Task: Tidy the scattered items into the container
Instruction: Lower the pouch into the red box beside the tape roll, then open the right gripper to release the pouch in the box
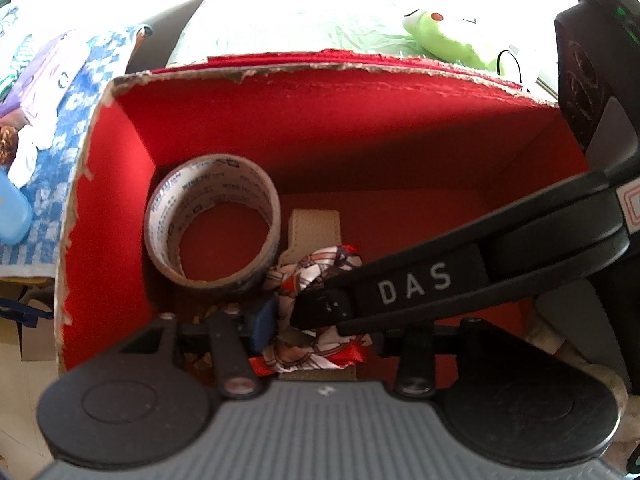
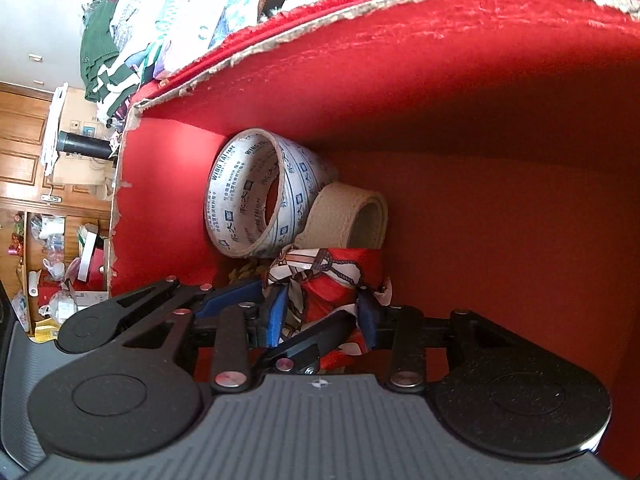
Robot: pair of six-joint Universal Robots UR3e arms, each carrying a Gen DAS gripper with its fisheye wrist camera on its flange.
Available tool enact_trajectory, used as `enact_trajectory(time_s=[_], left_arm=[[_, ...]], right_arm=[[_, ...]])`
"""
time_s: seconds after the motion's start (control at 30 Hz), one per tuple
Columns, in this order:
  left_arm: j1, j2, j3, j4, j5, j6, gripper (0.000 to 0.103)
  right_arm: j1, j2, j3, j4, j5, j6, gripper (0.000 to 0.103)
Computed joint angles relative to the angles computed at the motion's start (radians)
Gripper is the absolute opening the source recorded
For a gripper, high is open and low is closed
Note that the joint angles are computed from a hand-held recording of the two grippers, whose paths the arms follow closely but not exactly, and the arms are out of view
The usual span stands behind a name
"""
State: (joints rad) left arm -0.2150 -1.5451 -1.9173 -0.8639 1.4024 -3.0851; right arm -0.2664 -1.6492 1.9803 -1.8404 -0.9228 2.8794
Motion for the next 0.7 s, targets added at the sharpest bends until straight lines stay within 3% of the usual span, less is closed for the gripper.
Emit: enact_trajectory(time_s=[0.1, 0.17, 0.47, 0.7], left_arm=[[-0.004, -0.009, 0.021, -0.021, 0.012, -0.006, 0.056], [-0.016, -0.005, 0.025, -0.015, 0.032, -0.007, 0.069], [-0.056, 0.036, 0.023, 0.006, 0.120, -0.032, 0.071], [-0.027, 0.096, -0.001, -0.002, 0.094, -0.030, 0.072]], right_arm=[[0.000, 0.003, -0.001, 0.002, 0.007, 0.007, 0.043], [-0.007, 0.007, 0.004, 0.001, 0.025, 0.005, 0.044], [-0.024, -0.015, 0.057, -0.077, 0.064, 0.025, 0.044], [0.014, 0.031, 0.021, -0.078, 0.077, -0.001, 0.054]])
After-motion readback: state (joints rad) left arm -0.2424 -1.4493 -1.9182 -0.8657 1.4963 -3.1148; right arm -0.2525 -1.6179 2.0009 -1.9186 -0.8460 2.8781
